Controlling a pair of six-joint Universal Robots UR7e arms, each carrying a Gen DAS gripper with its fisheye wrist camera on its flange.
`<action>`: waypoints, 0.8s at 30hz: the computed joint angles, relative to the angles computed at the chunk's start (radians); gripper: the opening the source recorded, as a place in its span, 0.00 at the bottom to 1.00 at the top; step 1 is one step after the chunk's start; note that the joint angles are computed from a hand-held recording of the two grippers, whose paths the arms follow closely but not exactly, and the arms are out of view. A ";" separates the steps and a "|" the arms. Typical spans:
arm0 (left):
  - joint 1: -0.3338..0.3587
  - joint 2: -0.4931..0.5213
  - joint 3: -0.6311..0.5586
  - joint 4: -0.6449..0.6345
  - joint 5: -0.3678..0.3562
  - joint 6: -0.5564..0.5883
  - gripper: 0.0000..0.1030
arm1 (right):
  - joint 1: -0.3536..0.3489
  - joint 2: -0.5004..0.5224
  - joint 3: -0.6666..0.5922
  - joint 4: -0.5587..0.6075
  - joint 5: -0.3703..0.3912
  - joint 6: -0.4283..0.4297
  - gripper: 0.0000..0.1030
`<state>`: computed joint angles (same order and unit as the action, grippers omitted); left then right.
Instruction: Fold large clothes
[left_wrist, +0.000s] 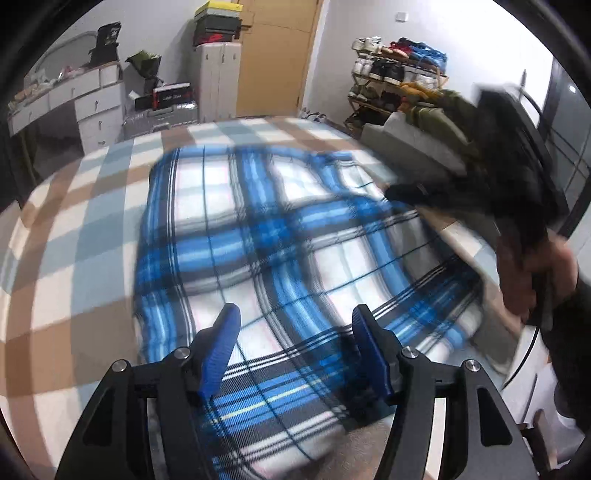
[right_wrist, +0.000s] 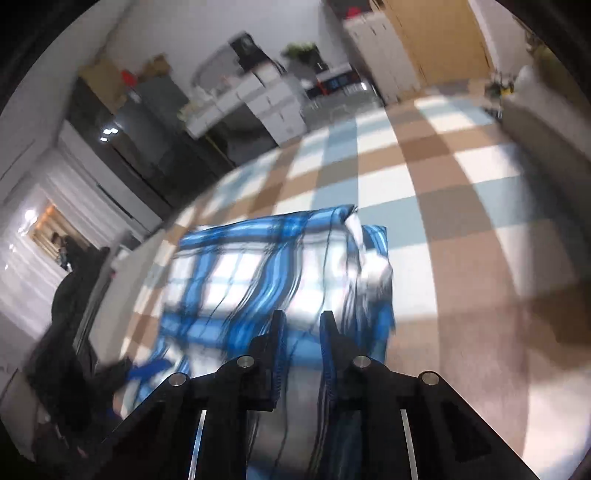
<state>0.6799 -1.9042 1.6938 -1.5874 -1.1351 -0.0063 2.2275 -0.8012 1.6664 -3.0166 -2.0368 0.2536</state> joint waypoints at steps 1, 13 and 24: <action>-0.009 0.013 -0.028 0.002 -0.026 0.015 0.56 | 0.009 -0.011 0.029 -0.039 0.014 -0.013 0.21; 0.170 0.424 -0.322 0.263 -0.322 -0.011 0.29 | -0.004 -0.031 0.241 -0.364 0.088 0.087 0.33; 0.185 0.310 -0.346 0.342 -0.364 -0.065 0.22 | 0.058 -0.014 0.192 -0.314 0.020 0.026 0.34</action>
<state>0.8652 -1.5941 1.3481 -1.2459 -1.4991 -0.0711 2.2850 -0.8150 1.8587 -3.3304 -2.0167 0.2797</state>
